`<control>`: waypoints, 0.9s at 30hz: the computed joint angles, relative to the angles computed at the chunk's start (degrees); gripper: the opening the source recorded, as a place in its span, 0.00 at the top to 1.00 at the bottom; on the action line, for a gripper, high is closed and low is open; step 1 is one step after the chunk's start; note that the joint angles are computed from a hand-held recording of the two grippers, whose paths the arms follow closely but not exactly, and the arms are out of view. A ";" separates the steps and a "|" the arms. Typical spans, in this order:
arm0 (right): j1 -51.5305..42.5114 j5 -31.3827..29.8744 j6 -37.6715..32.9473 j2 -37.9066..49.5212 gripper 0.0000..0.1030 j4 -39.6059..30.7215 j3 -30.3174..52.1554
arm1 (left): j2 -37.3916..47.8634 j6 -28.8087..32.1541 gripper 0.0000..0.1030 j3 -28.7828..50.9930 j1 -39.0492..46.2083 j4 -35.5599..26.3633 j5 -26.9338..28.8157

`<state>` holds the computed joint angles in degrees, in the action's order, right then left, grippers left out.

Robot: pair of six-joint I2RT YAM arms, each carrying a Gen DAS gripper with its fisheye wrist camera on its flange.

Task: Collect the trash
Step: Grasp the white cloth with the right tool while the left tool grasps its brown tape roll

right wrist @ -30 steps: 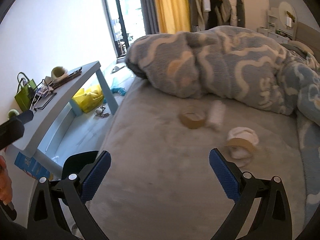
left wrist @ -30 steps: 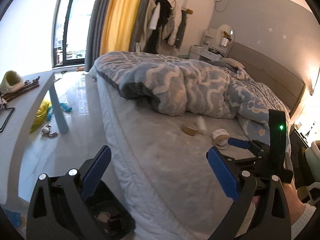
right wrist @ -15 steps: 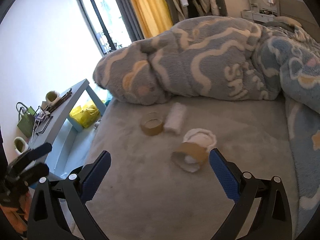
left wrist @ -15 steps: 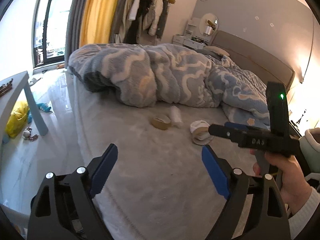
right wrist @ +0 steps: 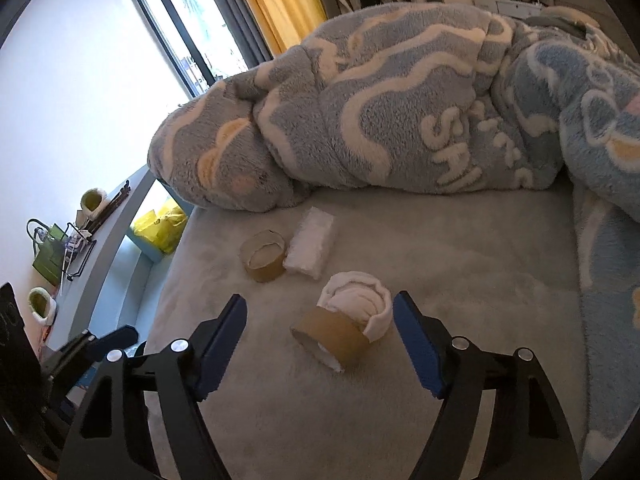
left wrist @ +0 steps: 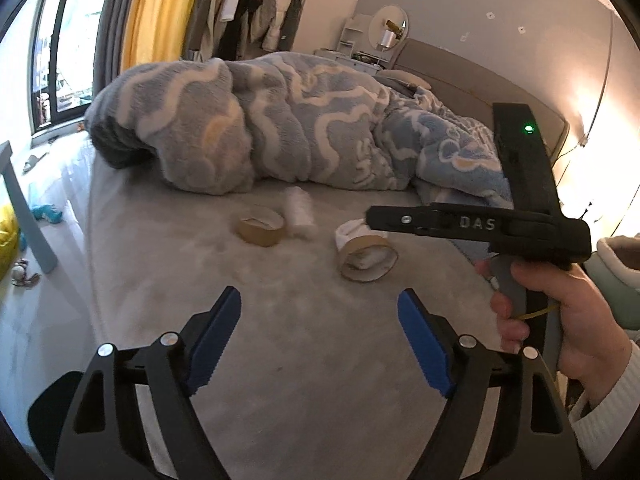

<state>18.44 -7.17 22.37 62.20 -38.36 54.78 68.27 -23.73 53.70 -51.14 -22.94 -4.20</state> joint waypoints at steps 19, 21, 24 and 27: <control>-7.62 -8.79 -3.23 10.02 0.26 0.85 2.33 | 13.27 0.49 0.20 3.74 -0.67 8.98 6.60; -8.21 -10.05 -3.24 10.95 0.26 1.39 2.19 | 14.29 0.44 0.20 4.39 -0.54 9.25 7.01; -9.33 -11.78 -3.18 12.26 0.26 1.98 2.11 | 15.88 0.19 0.19 5.35 -0.42 10.01 7.63; -10.79 -13.84 -3.53 13.34 0.30 2.05 2.12 | 17.60 -0.32 0.19 6.10 -0.34 10.91 8.39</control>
<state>7.66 -21.01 18.84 75.54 -36.31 56.90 85.87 -24.05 59.80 -51.48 -12.03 4.19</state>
